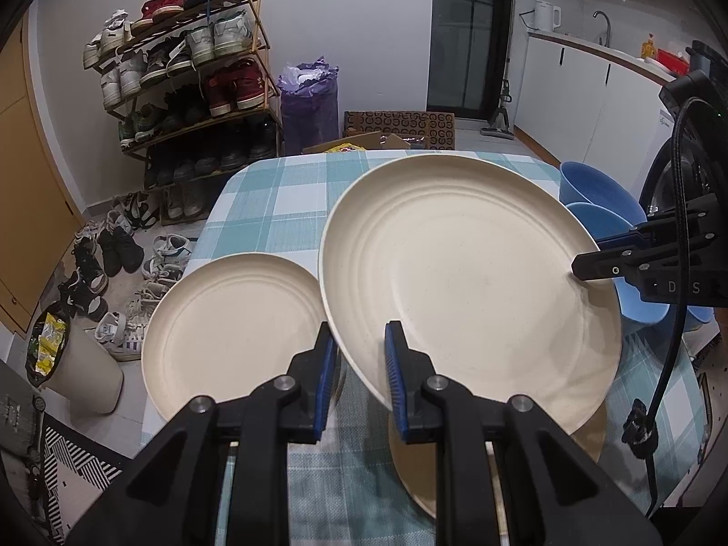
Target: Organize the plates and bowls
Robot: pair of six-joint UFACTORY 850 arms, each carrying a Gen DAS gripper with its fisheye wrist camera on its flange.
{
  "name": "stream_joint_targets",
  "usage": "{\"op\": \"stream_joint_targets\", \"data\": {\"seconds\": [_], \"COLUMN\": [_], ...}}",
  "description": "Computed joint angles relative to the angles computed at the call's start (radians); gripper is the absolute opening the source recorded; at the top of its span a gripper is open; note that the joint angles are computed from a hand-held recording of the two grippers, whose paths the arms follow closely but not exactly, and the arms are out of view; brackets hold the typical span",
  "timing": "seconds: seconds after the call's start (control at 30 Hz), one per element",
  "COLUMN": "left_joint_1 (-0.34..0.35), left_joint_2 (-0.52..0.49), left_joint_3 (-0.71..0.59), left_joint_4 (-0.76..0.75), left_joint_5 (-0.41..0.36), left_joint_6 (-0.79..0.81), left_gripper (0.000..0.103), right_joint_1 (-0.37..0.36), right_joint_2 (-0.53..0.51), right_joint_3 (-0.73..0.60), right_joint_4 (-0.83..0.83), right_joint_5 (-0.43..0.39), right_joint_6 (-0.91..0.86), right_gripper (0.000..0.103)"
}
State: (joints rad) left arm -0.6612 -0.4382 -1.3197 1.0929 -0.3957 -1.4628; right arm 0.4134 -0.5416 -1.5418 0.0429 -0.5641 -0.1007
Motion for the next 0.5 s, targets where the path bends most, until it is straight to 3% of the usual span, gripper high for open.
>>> {"op": "stream_joint_targets", "data": {"seconds": [0.5], "left_joint_1": [-0.030], "left_joint_2": [0.036], "left_joint_3": [0.060], "left_joint_4": [0.069], "left_joint_5": [-0.011], "left_joint_6": [-0.080], "left_gripper": [0.019], "right_joint_1": [0.005], "right_joint_2": [0.076], "right_joint_3": [0.135], "right_joint_4": [0.046], "right_joint_5": [0.062], "right_joint_6": [-0.032], "right_gripper": [0.018]}}
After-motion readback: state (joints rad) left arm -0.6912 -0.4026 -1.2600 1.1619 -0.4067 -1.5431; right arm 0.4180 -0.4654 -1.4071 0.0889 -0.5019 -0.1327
